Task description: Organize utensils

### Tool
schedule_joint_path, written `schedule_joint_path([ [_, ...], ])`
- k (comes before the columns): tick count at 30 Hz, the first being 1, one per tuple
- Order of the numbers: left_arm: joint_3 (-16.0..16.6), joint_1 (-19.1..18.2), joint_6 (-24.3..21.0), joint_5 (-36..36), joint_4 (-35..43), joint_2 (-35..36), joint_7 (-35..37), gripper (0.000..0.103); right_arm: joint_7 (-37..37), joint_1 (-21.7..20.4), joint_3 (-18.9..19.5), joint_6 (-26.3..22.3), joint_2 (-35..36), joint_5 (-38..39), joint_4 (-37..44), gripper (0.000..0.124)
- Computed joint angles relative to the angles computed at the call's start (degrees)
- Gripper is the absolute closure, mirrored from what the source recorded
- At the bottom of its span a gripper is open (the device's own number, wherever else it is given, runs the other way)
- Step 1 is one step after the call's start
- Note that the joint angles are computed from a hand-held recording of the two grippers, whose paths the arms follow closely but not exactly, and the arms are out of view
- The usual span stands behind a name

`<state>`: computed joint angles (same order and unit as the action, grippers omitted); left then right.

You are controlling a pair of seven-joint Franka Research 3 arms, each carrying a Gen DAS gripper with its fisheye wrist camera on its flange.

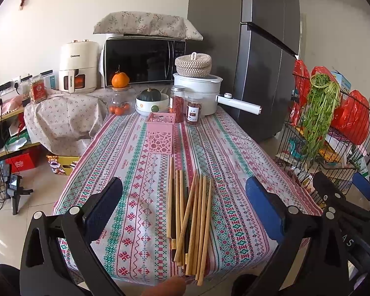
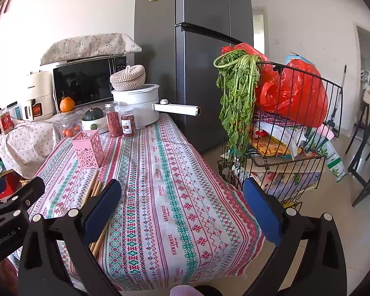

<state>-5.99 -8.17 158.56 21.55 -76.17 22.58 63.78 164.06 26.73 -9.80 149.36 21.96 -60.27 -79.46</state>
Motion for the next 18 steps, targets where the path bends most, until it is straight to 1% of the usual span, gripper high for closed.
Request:
schedule_joint_path([
  [14, 0.0, -0.2, -1.2, 0.0, 0.9, 0.7, 0.4, 0.007, 0.4, 0.0, 0.0, -0.3, -0.2, 0.0, -0.3, 0.028],
  [18, -0.1, 0.0, -1.6, -0.4, 1.2, 0.8, 0.7, 0.007, -0.8, -0.4, 0.3, -0.4, 0.3, 1.4, 0.2, 0.028],
])
